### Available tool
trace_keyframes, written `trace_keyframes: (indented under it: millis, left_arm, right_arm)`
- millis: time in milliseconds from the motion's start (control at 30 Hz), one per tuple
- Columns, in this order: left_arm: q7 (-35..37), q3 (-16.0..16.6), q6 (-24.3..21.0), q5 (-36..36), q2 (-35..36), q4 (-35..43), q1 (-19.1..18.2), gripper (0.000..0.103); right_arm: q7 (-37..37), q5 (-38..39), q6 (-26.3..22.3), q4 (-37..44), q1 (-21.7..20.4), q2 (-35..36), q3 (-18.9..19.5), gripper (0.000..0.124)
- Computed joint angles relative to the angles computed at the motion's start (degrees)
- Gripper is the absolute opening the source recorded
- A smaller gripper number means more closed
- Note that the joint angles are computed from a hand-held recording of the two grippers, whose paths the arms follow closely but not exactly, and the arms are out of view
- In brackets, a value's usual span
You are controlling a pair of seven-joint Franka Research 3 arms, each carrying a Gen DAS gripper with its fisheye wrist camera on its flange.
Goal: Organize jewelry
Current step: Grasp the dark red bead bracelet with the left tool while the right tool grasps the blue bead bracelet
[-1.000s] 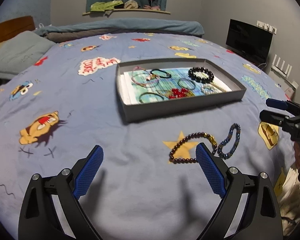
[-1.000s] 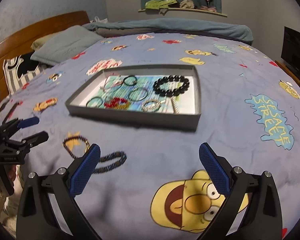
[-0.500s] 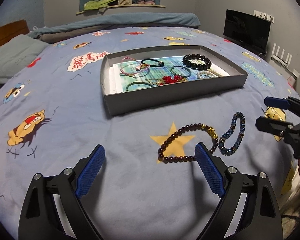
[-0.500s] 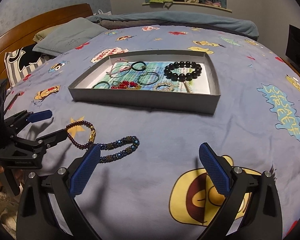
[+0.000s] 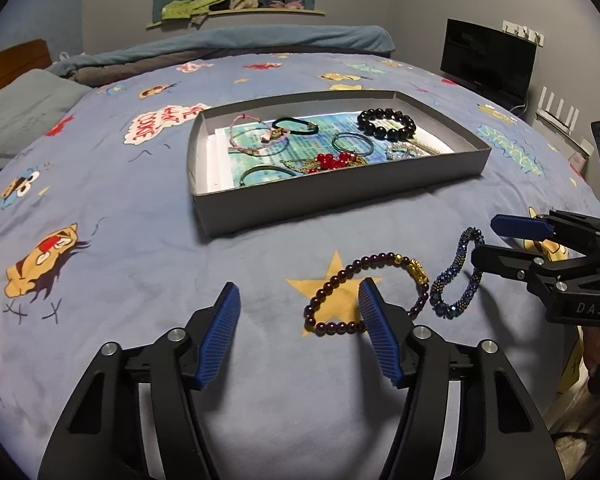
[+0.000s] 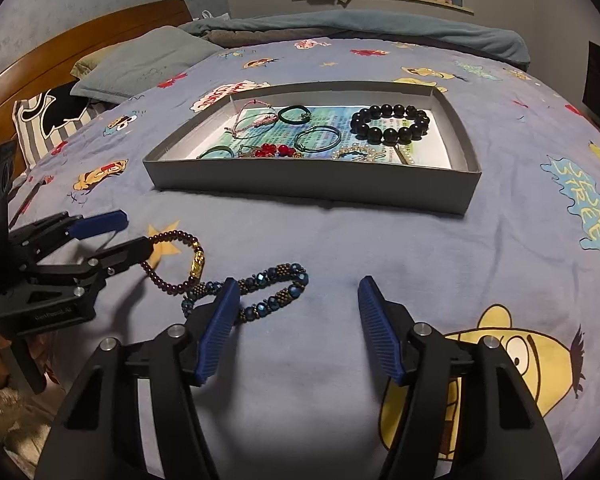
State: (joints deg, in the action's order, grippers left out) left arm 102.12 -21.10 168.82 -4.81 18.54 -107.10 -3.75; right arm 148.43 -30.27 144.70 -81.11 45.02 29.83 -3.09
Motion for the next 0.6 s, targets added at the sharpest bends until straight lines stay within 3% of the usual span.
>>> trace_keyframes:
  millis: [267,433,600]
  left_arm:
    - [-1.21,0.86,-0.32,2.32,0.79,0.66,-1.09,0.060]
    - [1.22,-1.17,-0.93,-0.26,0.65,0.34,0.97,0.052]
    - [-0.14,1.25,0.04,3.01,0.90,0.27,-1.57,0.046]
  right_arm:
    - [-1.65,-4.63,-3.21,1.79,2.15,1.65,-1.42,0.051]
    - [-2.69,-5.67,-2.41,-0.88,1.38,0.00,-0.60,0.041]
    - [-4.87,-6.87,-5.13,2.25,1.96,1.86,-0.44,0.038]
